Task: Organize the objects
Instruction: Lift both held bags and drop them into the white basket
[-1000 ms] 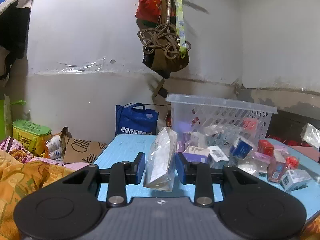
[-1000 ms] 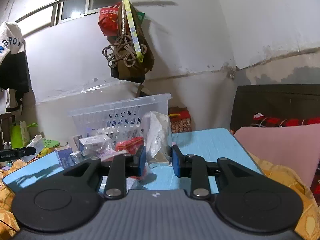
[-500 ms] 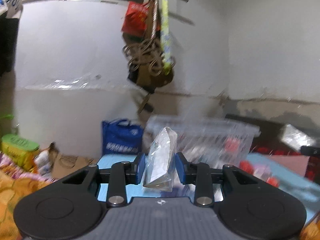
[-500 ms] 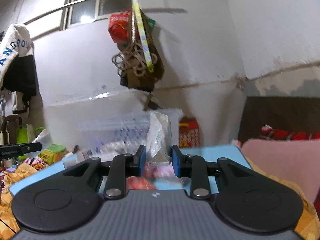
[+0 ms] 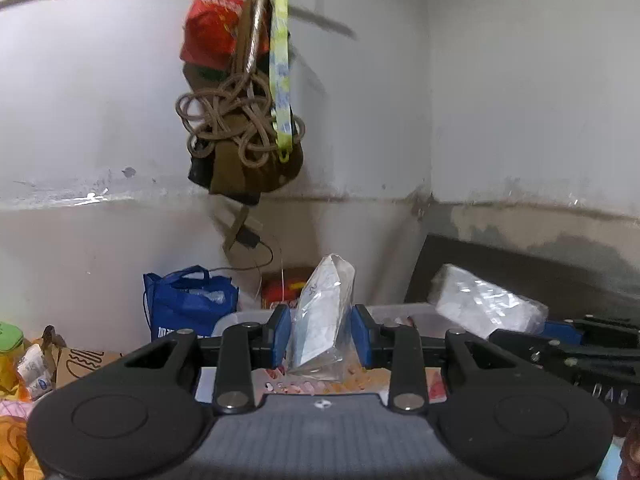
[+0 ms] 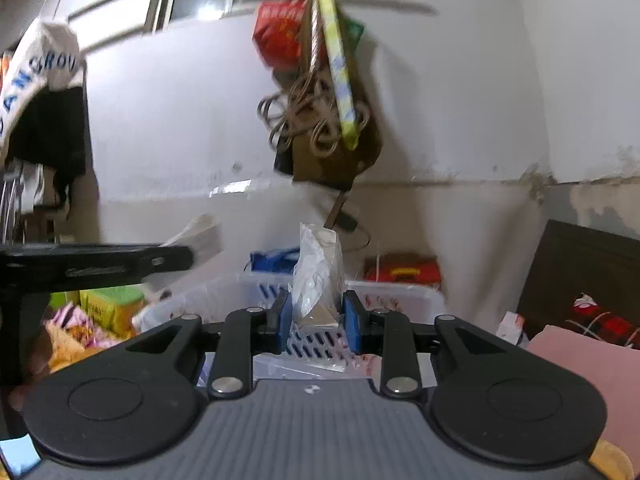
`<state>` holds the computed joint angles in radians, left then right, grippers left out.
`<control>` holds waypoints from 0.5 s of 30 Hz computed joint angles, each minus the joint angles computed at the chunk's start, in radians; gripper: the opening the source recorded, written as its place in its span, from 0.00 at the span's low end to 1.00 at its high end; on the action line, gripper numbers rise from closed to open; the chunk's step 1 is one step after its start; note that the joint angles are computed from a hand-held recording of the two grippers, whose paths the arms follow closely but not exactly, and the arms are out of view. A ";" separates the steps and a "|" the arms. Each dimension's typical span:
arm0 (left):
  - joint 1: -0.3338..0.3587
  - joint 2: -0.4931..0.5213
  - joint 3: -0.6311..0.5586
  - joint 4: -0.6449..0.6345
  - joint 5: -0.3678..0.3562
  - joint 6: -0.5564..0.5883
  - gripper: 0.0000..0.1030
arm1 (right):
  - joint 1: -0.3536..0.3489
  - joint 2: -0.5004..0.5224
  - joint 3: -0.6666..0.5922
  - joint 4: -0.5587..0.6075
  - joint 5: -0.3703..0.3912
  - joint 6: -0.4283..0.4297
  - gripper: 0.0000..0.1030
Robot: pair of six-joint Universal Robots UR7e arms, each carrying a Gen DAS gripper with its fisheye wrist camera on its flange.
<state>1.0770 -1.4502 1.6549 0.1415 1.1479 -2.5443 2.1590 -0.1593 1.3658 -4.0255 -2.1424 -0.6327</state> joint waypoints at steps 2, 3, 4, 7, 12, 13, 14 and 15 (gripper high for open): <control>0.013 0.039 -0.026 0.009 -0.005 -0.009 0.39 | -0.009 0.026 -0.038 -0.003 0.002 -0.035 0.30; 0.025 0.064 -0.048 0.028 0.003 -0.015 0.45 | -0.016 0.031 -0.043 0.008 0.015 -0.048 0.31; 0.031 0.087 -0.069 0.045 -0.006 -0.022 0.67 | -0.022 0.030 -0.044 0.035 0.023 -0.040 0.41; 0.041 0.099 -0.066 0.025 -0.041 -0.026 0.75 | -0.028 0.054 -0.069 0.004 0.017 -0.046 0.77; 0.060 -0.121 0.178 -0.098 0.065 0.032 0.82 | 0.000 0.044 0.100 -0.246 0.042 -0.057 1.00; 0.070 -0.165 0.228 -0.115 0.083 0.039 0.85 | 0.008 0.048 0.129 -0.291 0.032 -0.061 1.00; 0.081 -0.209 0.283 -0.128 0.083 0.037 0.86 | 0.018 0.059 0.156 -0.339 0.009 -0.057 1.00; 0.092 -0.232 0.315 -0.135 0.086 0.036 0.86 | 0.026 0.070 0.185 -0.377 -0.011 -0.040 1.00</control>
<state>1.1693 -1.6818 1.9700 0.0065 1.2343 -2.5087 2.1854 -0.0891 1.5506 -4.4025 -2.1538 -0.6729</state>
